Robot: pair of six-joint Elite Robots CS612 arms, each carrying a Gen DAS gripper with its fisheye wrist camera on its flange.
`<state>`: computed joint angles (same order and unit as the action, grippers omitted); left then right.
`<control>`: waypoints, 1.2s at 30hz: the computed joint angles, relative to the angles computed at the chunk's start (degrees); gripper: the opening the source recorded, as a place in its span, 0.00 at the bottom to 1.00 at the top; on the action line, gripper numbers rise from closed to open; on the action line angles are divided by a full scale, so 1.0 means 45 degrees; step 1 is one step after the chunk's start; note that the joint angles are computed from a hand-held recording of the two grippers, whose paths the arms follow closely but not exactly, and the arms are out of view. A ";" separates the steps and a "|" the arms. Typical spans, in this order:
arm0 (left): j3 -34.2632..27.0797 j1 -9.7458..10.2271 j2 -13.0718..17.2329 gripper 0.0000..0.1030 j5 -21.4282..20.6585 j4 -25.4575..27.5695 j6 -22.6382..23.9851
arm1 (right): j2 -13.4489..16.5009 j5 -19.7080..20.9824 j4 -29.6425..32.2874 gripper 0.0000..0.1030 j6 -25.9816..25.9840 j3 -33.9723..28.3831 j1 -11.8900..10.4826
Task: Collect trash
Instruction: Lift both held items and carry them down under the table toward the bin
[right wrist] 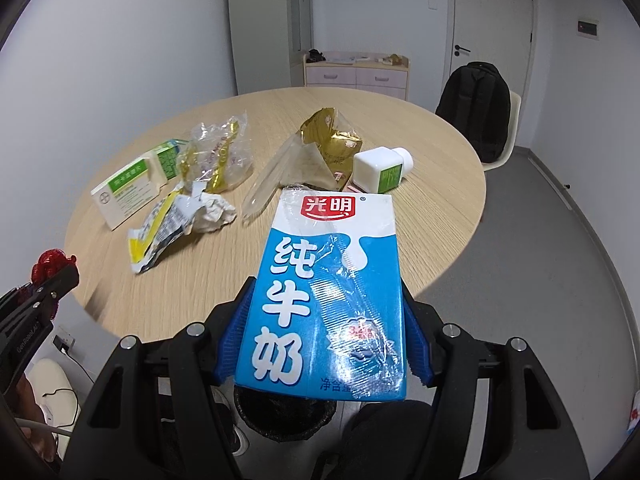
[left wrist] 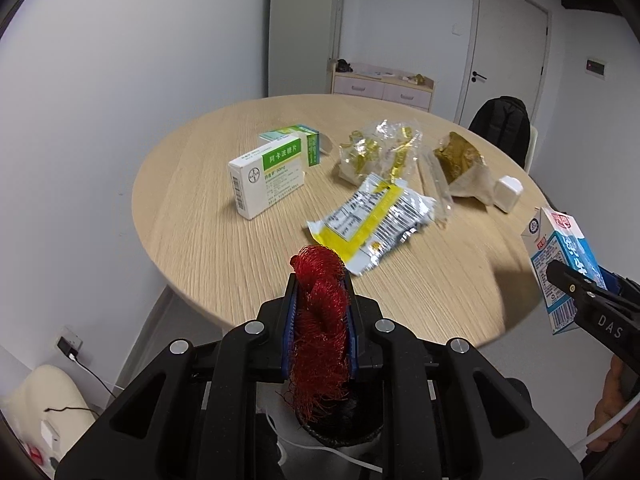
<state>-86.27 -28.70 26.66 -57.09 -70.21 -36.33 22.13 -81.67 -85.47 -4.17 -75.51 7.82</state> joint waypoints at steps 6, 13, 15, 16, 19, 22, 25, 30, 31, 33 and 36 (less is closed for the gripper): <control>-0.0564 -0.0272 0.0230 0.18 0.0140 0.0197 -0.0197 | 0.0383 0.0050 0.0058 0.60 -0.0169 -0.0895 -0.0007; -0.1132 -0.0556 0.0496 0.18 0.0199 0.0403 -0.0362 | 0.0786 0.0197 0.0312 0.60 -0.0338 -0.1863 -0.0025; -0.1289 -0.0633 0.0595 0.18 0.0150 0.0430 -0.0394 | 0.0867 0.0197 0.0376 0.60 -0.0376 -0.2045 -0.0019; -0.1361 -0.0669 0.0641 0.18 0.0150 0.0445 -0.0410 | 0.0921 0.0197 0.0417 0.60 -0.0406 -0.2158 -0.0016; -0.1604 -0.0748 0.0790 0.18 0.0115 0.0475 -0.0525 | 0.1106 0.0234 0.0562 0.60 -0.0461 -0.2518 -0.0021; -0.1847 -0.0860 0.0927 0.18 0.0130 0.0573 -0.0608 | 0.1280 0.0262 0.0720 0.60 -0.0475 -0.2844 -0.0013; -0.2042 -0.0972 0.1063 0.18 0.0127 0.0654 -0.0655 | 0.1446 0.0258 0.0852 0.60 -0.0508 -0.3114 0.0009; -0.2200 -0.1079 0.1246 0.18 0.0024 0.0720 -0.0740 | 0.1717 0.0382 0.1198 0.60 -0.0547 -0.3581 -0.0031; -0.2222 -0.1102 0.1277 0.18 0.0023 0.0724 -0.0736 | 0.1780 0.0396 0.1278 0.60 -0.0548 -0.3670 -0.0048; -0.2251 -0.1123 0.1337 0.18 -0.0049 0.0708 -0.0746 | 0.1869 0.0366 0.1389 0.60 -0.0564 -0.3783 -0.0066; -0.2210 -0.1133 0.1415 0.18 -0.0213 0.0699 -0.0698 | 0.1994 0.0336 0.1576 0.60 -0.0557 -0.3878 -0.0086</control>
<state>-96.21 -33.79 33.03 -58.05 -67.07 -39.47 31.11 -80.16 -78.38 -6.68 -92.96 7.43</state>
